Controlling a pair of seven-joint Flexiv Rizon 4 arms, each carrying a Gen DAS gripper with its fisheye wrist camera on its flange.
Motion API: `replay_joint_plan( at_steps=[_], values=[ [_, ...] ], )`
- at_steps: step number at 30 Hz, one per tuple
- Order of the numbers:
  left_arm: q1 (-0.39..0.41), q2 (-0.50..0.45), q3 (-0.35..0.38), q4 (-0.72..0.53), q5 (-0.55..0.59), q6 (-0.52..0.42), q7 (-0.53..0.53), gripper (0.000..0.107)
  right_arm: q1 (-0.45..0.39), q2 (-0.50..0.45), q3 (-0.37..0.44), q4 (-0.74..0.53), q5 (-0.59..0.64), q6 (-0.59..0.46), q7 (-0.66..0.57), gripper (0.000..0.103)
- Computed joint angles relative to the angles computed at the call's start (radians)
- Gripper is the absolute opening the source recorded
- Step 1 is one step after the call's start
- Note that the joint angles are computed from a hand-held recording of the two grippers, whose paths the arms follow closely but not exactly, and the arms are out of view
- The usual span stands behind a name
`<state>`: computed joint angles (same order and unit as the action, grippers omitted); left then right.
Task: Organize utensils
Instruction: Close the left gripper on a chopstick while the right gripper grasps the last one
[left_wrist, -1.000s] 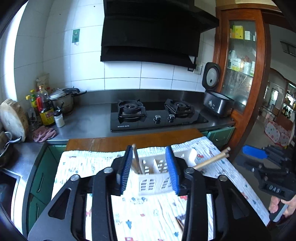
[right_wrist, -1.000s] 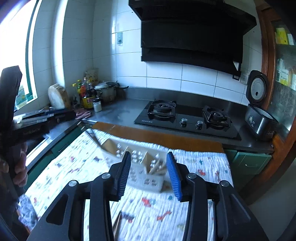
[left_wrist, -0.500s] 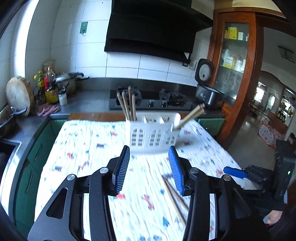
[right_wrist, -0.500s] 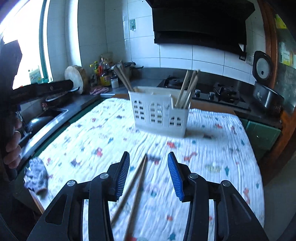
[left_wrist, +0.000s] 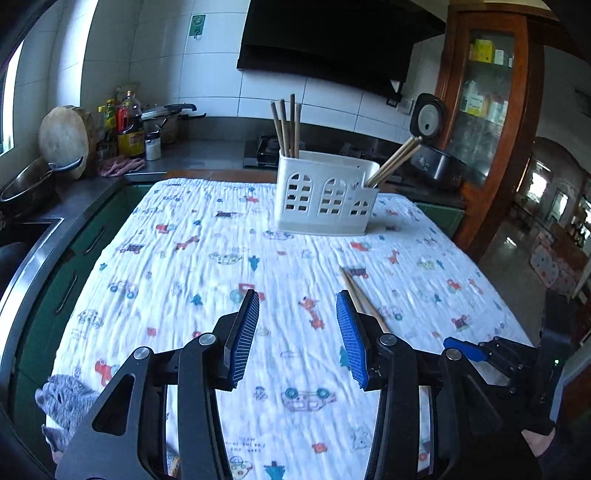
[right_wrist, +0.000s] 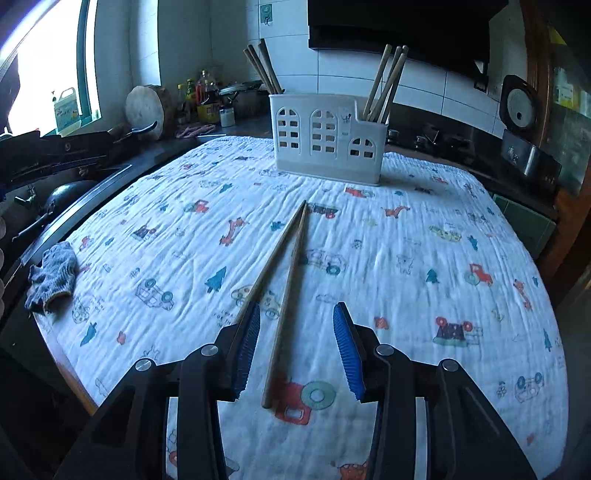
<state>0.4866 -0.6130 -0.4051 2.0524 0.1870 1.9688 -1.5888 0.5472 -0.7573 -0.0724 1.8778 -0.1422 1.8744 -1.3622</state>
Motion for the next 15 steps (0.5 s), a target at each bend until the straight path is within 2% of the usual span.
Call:
replay_joint_plan(
  at_steps=[1, 4, 8, 11, 15],
  values=[
    [-0.025, 0.003, 0.03, 0.006, -0.013, 0.008, 0.0, 0.044, 0.003, -0.005, 0.0, 0.003, 0.003, 0.003, 0.001, 0.035],
    [-0.006, -0.002, 0.017, 0.012, -0.013, -0.01, -0.007, 0.044, -0.053, -0.02, 0.069, -0.008, -0.021, -0.016, 0.018, 0.027],
    [-0.002, -0.009, 0.018, 0.022, -0.017, -0.003, -0.01, 0.044, -0.046, -0.034, 0.068, -0.012, -0.028, -0.02, 0.032, 0.022],
    [-0.002, -0.012, 0.022, 0.028, -0.021, -0.007, -0.013, 0.044, -0.079, -0.041, 0.104, -0.023, -0.047, -0.04, 0.048, 0.017],
    [0.012, -0.024, 0.009, 0.035, -0.017, -0.008, -0.018, 0.044, -0.048, -0.044, 0.067, -0.02, -0.039, -0.035, 0.063, 0.013]
  ],
)
